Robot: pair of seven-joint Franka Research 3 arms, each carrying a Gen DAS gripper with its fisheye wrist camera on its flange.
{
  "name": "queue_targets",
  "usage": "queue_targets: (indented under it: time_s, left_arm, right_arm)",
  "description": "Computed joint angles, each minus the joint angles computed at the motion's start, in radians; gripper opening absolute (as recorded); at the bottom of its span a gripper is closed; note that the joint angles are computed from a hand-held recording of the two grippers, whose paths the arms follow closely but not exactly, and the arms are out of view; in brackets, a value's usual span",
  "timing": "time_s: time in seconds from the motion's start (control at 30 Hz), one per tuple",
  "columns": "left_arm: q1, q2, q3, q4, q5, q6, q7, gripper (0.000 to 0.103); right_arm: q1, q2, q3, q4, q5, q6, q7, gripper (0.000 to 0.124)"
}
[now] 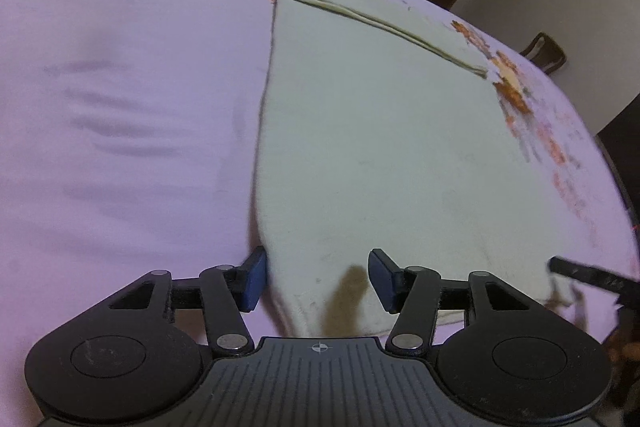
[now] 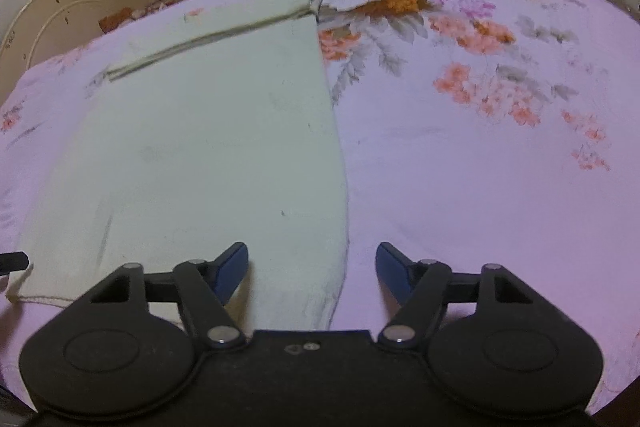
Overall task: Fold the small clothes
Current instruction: 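Lower both tools onto the sweater hem and close them on it, then lift the hem with both tools and carry it over toward the collar end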
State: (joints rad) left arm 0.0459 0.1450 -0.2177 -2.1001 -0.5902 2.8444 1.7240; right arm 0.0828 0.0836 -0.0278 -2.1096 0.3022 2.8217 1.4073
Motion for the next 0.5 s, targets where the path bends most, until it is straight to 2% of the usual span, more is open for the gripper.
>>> queue_targets:
  time_s: [0.03,0.07,0.13,0.17,0.2,0.3,0.5]
  left_arm:
    - [0.007,0.006,-0.007,0.011,-0.024,-0.016,0.019,0.020]
    - [0.015,0.009,-0.012,0.022,-0.046,-0.048,0.042,0.008]
    - [0.012,0.024,-0.016,0.040,-0.065,-0.067,0.061,0.007]
    - [0.007,0.029,-0.016,0.048,-0.059,-0.067,0.068,0.007]
    - [0.008,0.035,-0.020,0.057,-0.066,-0.068,0.082,0.007]
    - [0.016,0.045,-0.031,0.083,-0.101,-0.078,0.132,0.007]
    - [0.019,0.072,-0.050,0.164,-0.138,0.003,0.195,0.005]
  right_arm:
    - [0.000,0.002,0.001,0.003,0.004,-0.004,0.000,0.067]
    - [0.000,0.004,0.003,0.007,0.009,-0.012,-0.007,0.066]
    - [-0.003,0.008,0.013,0.027,0.050,-0.051,-0.052,0.049]
    - [-0.001,0.011,0.013,0.036,0.044,-0.071,-0.063,0.035]
    - [-0.001,0.013,0.015,0.046,0.048,-0.092,-0.085,0.026]
    - [-0.014,0.031,0.023,0.097,0.136,-0.179,-0.159,0.008]
    - [-0.038,0.040,0.043,0.165,0.403,-0.181,-0.340,0.007]
